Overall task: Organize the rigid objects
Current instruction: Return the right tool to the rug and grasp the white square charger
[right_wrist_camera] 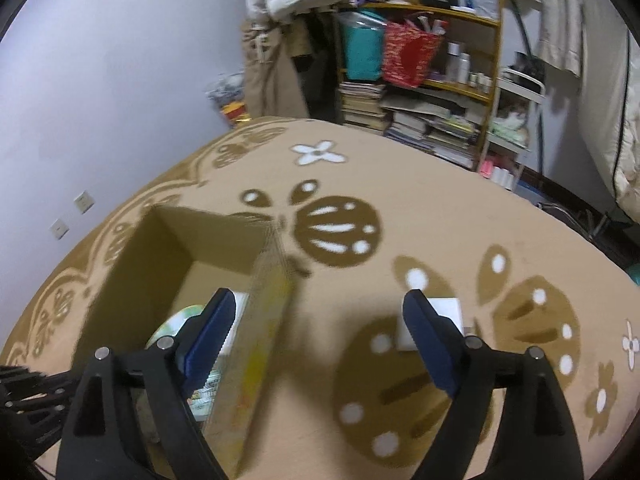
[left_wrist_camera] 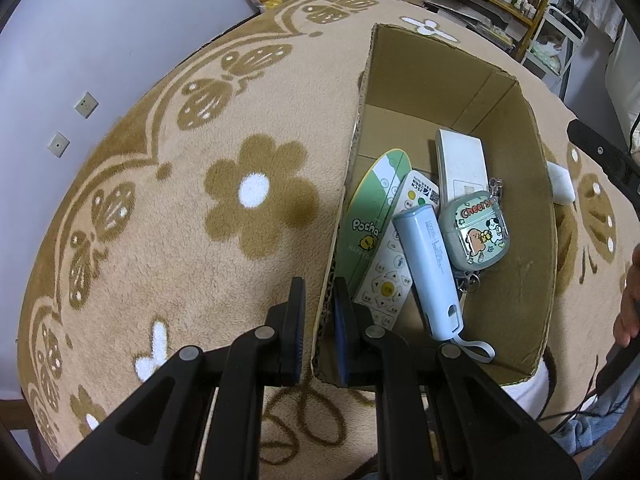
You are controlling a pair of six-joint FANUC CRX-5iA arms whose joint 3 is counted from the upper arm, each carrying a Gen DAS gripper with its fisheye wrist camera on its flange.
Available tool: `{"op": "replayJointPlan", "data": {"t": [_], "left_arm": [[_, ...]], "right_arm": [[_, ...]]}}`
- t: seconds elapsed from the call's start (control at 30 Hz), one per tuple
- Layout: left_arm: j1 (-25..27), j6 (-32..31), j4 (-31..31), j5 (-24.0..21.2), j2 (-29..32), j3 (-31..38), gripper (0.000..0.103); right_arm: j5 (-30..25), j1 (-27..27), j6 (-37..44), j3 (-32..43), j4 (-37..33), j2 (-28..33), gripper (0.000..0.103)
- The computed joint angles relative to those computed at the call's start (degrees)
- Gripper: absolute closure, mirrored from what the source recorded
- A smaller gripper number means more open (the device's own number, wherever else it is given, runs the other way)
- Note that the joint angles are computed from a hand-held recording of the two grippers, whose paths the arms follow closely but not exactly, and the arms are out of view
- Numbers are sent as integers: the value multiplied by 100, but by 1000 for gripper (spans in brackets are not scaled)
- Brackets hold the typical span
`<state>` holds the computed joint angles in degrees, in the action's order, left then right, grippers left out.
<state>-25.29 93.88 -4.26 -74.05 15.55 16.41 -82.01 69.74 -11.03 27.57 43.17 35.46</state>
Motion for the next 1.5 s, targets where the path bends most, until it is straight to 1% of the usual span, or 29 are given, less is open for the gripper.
{"op": "replayJointPlan", "data": {"t": [0.17,0.3,0.37,0.47,0.6,0.77,0.8,0.87,1.03,1.1,1.17,1.2,1.23,1.27,1.3,1.33,1.37,1.5], "left_arm": [[1,10,-8,-12,6,13,90],[-24,1,-76,-49,21,61,90],[-35,-6,-90,-41,13,47,90],[-36,-27,-93,-34,13,44,90],[-54,-6,-135,-28,9,45,90],[-91,42,-197,-21,22,66,90],[-88,35,-192,-14,20,61,90],[-86,38,-186,-11,19,58,90],[-106,37,-229,-20,22,74,90],[-102,32,-223,-16,19,66,90],[-106,45,-221,-14,20,65,90],[-108,46,-221,-13,20,63,90],[-110,47,-221,-8,18,58,90],[-106,43,-220,-2,14,52,90],[-104,39,-214,-3,15,50,90],[-105,42,-217,-5,15,53,90],[-101,46,-204,-3,14,47,90],[-96,41,-196,4,4,32,90]], "right_arm": [[-72,-89,-345,-498,-125,-190,12],[184,-178,-763,-933,-316,-376,12],[204,-205,-910,-1064,-315,-385,12],[390,-240,-1138,-1303,-452,-457,12],[247,-277,-1104,-1344,-592,-376,12],[336,-303,-1244,-1576,-665,-437,12],[452,-321,-1271,-1669,-715,-499,12],[491,-309,-1356,-1782,-657,-545,12],[257,-314,-1069,-1616,-739,-432,15],[-15,-325,-908,-1410,-856,-286,15],[-172,-355,-757,-1279,-1014,-206,15],[-29,-390,-748,-1343,-1175,-264,15],[160,-385,-923,-1526,-1182,-366,15],[341,-347,-1248,-1776,-1040,-484,15],[408,-334,-1393,-1880,-978,-545,15],[434,-331,-1442,-1915,-964,-568,16],[422,-329,-1437,-1915,-952,-567,21],[264,-267,-1544,-1872,-820,-478,21]]}}
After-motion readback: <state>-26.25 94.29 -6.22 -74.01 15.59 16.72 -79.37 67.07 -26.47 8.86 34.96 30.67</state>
